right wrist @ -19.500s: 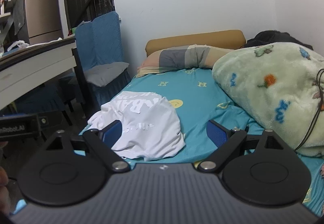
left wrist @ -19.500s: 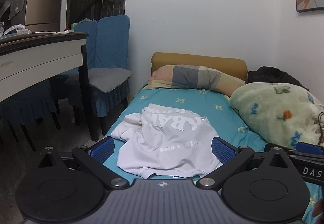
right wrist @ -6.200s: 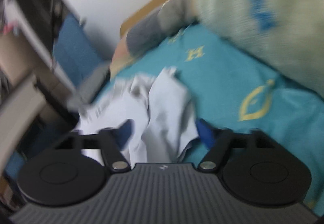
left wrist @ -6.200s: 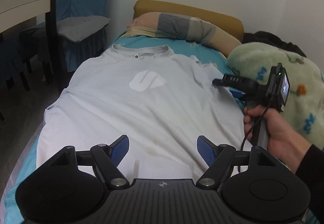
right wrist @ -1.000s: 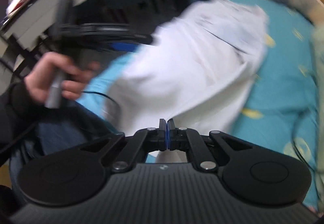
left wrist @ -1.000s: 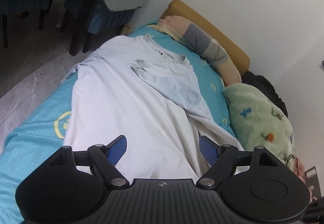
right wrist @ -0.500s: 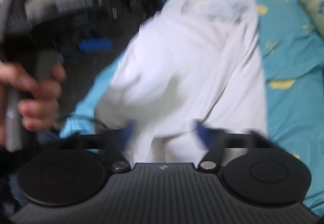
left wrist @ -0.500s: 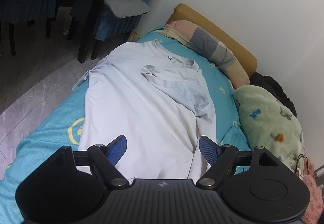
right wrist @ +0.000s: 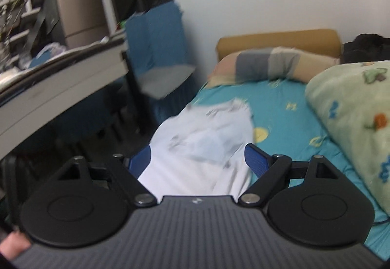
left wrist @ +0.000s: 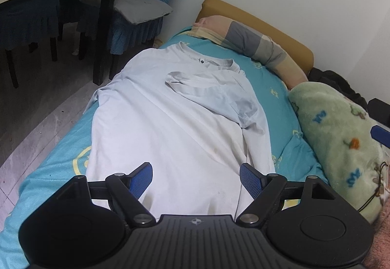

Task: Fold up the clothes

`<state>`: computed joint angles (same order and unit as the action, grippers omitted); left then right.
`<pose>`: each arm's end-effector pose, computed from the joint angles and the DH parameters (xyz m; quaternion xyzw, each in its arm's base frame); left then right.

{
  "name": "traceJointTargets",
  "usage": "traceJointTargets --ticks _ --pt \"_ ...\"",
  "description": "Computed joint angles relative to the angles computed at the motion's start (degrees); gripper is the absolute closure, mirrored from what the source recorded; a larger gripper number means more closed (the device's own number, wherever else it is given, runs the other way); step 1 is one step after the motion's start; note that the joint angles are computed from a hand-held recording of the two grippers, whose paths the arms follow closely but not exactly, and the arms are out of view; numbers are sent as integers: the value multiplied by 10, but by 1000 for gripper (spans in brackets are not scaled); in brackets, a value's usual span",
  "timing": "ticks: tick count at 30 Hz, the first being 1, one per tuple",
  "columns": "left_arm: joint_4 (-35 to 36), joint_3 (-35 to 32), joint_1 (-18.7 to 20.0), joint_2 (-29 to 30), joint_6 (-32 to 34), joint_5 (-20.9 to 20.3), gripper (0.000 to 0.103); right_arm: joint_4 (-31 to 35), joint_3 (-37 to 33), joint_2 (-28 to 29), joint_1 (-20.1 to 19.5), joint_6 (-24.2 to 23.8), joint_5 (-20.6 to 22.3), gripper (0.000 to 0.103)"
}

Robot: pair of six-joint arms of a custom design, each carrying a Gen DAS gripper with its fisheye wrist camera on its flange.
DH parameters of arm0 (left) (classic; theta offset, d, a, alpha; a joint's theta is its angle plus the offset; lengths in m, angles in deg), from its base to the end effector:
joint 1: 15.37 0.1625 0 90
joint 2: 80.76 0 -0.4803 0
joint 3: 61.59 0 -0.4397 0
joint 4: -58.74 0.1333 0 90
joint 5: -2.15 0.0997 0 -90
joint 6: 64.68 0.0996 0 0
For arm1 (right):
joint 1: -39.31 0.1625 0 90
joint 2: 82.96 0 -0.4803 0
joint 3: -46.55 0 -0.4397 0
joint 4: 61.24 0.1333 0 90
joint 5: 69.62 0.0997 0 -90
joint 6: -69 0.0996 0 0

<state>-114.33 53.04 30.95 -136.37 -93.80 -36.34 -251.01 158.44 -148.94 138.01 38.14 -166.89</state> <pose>-0.2712 -0.5899 0.1659 0.0218 0.8853 -0.4032 0.2307 0.2161 -0.6144 0.3076 0.2741 -0.8470 0.4327 0.1423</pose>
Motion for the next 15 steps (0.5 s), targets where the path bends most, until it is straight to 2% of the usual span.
traceJointTargets --ticks 4,9,12,14,15 --pt "8 -43 26 31 46 -17 22 -40 5 7 -29 4 14 18" --pt "57 -152 75 90 103 -24 22 -33 1 -7 -68 29 17 18" --pt "36 -227 108 131 144 -49 22 -45 -12 3 -82 63 -11 18" --pt "19 -284 123 168 188 -46 22 -46 -25 16 -87 98 -36 16" --pt "12 -314 130 187 211 -45 22 -37 -29 20 -90 106 -32 17"
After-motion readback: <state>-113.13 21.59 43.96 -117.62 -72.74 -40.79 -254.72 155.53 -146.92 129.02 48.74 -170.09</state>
